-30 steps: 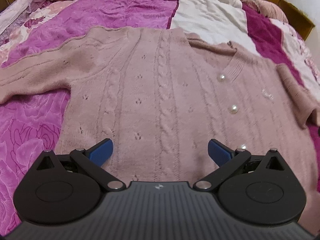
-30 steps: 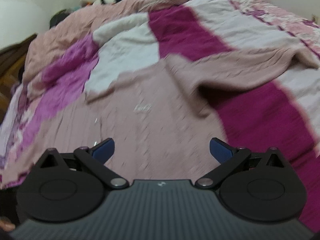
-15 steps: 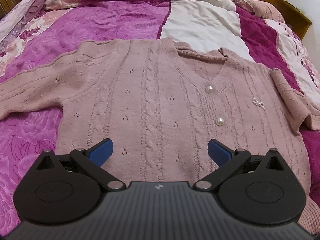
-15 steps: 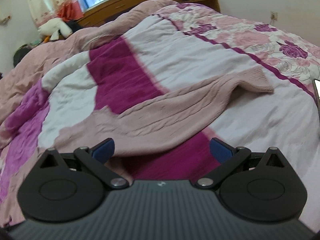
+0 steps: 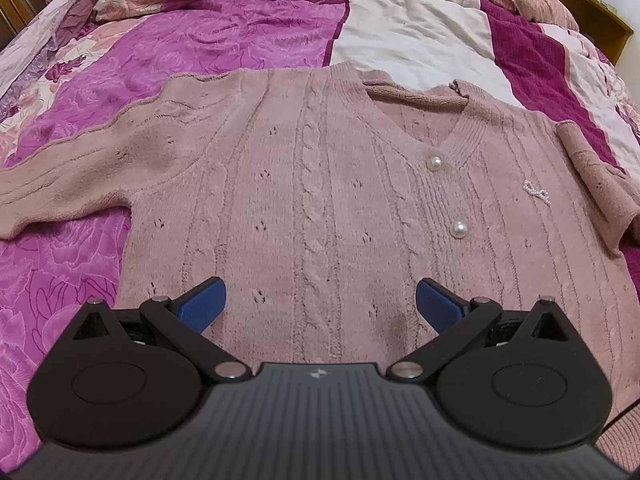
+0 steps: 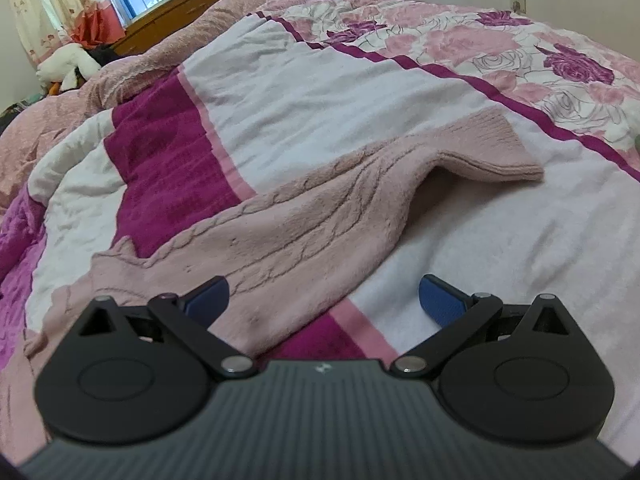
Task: Fold small clothes
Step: 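Move the right gripper to the cardigan sleeve cuff and close on it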
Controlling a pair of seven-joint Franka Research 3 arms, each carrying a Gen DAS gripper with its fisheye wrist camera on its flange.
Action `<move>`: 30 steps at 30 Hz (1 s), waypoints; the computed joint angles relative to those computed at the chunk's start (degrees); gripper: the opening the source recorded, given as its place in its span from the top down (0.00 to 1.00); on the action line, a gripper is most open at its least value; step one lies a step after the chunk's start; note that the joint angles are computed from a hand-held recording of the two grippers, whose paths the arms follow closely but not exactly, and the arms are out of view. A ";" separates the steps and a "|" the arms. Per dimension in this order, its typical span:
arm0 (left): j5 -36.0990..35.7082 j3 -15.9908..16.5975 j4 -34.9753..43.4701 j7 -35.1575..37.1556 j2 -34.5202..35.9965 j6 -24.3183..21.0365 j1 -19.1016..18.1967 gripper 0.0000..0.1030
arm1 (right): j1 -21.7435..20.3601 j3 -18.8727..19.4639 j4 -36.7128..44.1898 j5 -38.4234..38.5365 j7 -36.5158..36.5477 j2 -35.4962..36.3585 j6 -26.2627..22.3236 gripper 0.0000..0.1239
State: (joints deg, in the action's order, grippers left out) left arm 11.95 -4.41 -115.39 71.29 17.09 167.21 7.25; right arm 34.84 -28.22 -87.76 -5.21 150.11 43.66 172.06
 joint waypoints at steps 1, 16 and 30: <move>-0.24 -0.23 -0.03 0.26 0.03 -0.02 0.17 0.00 | 0.10 -0.48 0.68 -0.09 0.23 0.69 0.07 0.17; 3.36 1.27 0.58 -3.37 0.72 -1.25 -1.04 0.00 | -2.57 -0.82 5.30 3.87 -1.42 5.64 5.62 0.42; 6.26 2.01 -1.90 -3.54 -1.10 0.35 -1.38 0.00 | -8.07 6.67 3.00 16.66 -10.57 2.80 12.45 0.92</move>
